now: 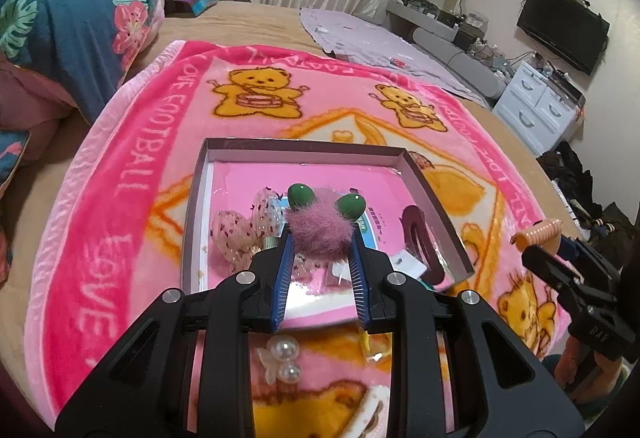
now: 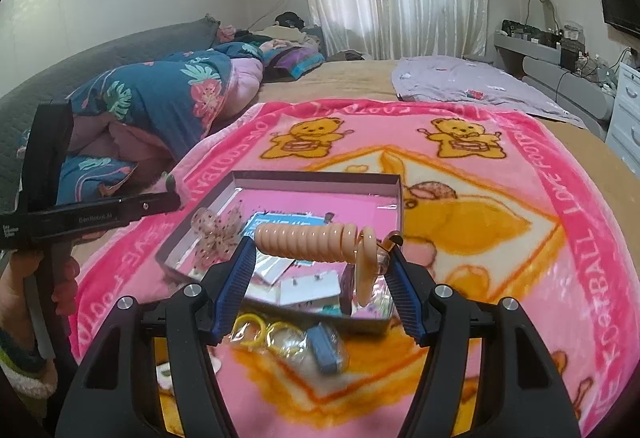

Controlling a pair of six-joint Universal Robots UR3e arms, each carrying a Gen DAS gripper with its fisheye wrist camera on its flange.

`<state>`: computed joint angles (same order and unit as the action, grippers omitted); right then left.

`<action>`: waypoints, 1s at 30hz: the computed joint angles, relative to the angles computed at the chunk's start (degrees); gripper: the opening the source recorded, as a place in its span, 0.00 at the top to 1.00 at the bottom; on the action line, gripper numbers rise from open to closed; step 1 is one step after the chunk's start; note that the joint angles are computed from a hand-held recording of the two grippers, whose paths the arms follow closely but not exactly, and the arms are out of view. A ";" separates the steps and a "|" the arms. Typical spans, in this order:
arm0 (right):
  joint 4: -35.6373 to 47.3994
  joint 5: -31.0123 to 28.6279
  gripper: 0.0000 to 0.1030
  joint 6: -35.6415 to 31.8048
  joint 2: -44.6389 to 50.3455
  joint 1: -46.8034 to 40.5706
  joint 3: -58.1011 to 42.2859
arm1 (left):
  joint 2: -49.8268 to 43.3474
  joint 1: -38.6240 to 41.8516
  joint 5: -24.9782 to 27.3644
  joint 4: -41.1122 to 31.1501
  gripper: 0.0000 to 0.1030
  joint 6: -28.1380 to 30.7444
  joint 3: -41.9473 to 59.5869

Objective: Organize jewelry
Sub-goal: 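Carry the pom-pom tie into the box with the left tool while the right tool carries the coiled tie there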

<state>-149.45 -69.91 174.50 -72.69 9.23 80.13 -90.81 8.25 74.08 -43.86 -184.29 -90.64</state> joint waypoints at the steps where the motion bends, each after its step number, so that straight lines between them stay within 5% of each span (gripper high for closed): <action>1: 0.53 -0.26 0.39 0.08 1.25 0.11 -1.79 | -0.68 -0.10 0.08 0.05 0.82 -0.12 0.45; 19: 13.09 -4.47 0.39 -1.35 20.79 3.29 -29.82 | -7.78 -1.59 0.92 1.54 0.82 1.20 0.28; 30: 16.77 -6.11 0.39 -2.99 26.52 4.38 -34.59 | -10.04 -1.95 1.42 0.67 0.82 1.72 0.29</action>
<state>-132.68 -76.02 171.51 -46.17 13.61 45.54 -100.85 6.31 75.50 -43.19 -182.58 -90.34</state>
